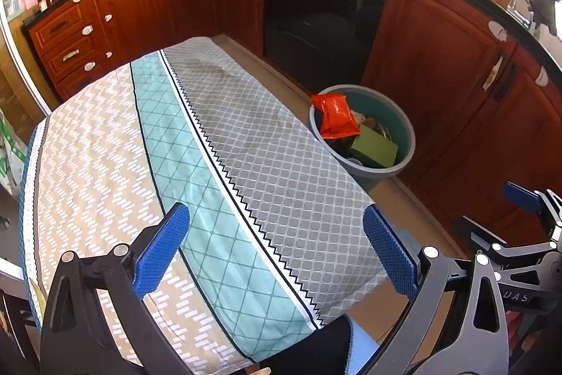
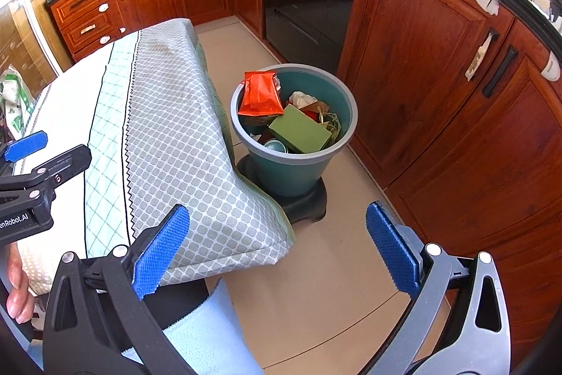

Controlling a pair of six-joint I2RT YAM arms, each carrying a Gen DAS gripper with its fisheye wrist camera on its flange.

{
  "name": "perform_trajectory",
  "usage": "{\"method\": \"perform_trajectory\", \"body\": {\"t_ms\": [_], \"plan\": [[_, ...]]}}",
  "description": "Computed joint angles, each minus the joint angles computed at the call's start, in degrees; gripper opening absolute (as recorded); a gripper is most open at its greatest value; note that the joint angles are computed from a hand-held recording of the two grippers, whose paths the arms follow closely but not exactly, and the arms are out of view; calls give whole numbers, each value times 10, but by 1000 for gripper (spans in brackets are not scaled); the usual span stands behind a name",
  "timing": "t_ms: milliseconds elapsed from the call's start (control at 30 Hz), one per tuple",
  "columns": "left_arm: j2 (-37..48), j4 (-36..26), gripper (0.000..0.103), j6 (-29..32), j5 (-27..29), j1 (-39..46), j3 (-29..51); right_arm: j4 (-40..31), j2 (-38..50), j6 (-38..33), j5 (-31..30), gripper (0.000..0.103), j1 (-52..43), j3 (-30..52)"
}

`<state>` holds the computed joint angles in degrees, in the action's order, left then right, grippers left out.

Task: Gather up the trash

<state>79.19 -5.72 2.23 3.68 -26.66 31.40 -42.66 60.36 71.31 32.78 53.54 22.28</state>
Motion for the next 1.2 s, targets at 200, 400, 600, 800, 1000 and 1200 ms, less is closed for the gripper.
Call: {"method": "perform_trajectory", "body": {"t_ms": [200, 400, 600, 800, 1000, 1200], "plan": [[-2, -3, 99, -4, 2, 5, 1, 8, 1, -10, -5, 97, -8, 1], [6, -2, 99, -7, -1, 9, 4, 13, 11, -10, -6, 97, -6, 3], [12, -1, 99, -7, 1, 14, 7, 25, 18, -28, -12, 97, -16, 6], [19, -1, 99, -9, 4, 20, 9, 35, 31, -36, -17, 97, -18, 10], [24, 0, 99, -9, 4, 21, 11, 48, 39, -48, -22, 97, -25, 11], [21, 12, 99, -2, 10, 21, 4, 57, 51, -49, -26, 97, -27, 13]]}}
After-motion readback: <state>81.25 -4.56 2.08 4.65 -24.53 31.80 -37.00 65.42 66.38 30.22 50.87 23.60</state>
